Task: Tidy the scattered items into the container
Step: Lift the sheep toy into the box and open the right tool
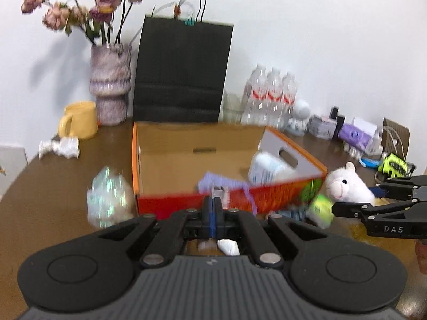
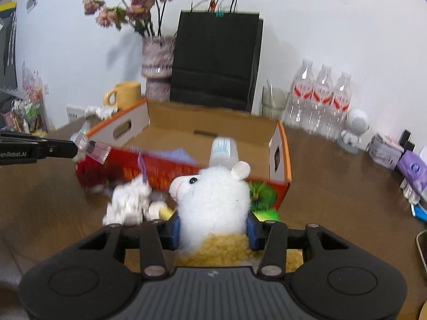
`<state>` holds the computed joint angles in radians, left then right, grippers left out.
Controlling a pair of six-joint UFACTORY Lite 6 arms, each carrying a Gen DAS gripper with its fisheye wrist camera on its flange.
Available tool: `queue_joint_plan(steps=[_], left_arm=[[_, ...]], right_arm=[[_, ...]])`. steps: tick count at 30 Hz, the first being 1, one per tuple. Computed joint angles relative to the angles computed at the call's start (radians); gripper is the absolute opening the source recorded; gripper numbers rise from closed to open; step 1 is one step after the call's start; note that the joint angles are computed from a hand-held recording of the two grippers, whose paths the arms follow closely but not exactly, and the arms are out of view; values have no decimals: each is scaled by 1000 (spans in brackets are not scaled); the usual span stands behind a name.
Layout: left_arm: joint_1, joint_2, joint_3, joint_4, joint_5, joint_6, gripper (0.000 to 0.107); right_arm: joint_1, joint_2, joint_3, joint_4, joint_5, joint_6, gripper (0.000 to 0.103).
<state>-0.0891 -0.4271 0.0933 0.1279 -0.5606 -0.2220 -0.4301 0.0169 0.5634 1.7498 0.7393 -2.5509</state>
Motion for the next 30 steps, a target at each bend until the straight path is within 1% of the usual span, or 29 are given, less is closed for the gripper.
queue_joint_plan(steps=[3,6,9,13,16,18,19,20,22,23,24,25,26,27,28,30], left_arm=[[-1,34,88,-11,12,9,1],[-14,147,206,-51,-9,34,1],[-3,294,333,-26,-29,-7,1],[25,509,500,-27,-31,-20,1],[53,652,622,-8,-4,-36,1],[67,724,689,0,12,-38,1],[73,761,727,5,24,-45,1],[80,786,754,21,38,-60,1],[91,828,798,38,61,-88,4],[96,842,812,37,71,-91,4],[102,849,817,47,72,-98,5],[111,854,816,56,67,-104,12],[115,852,810,45,65,-94,28],[119,854,805,33,62,-84,38],[119,853,797,8,59,-65,46],[118,844,779,-9,53,-41,46]], right_arm=[[80,13,81,56,-17,55,44],[200,64,191,158,-74,74,44],[330,177,342,289,-161,63,44],[468,391,593,383,-305,81,44],[517,544,775,367,-388,145,44],[533,630,883,299,-419,236,45],[538,669,938,227,-432,317,46],[543,695,975,184,-448,369,48],[556,741,1042,106,-490,469,63],[553,749,1052,98,-490,484,79],[538,742,1035,125,-469,457,85],[525,738,1023,130,-449,449,85],[513,735,1017,116,-435,458,86],[500,732,1013,96,-429,479,88],[490,729,1003,93,-425,482,89],[467,715,978,88,-408,483,89]])
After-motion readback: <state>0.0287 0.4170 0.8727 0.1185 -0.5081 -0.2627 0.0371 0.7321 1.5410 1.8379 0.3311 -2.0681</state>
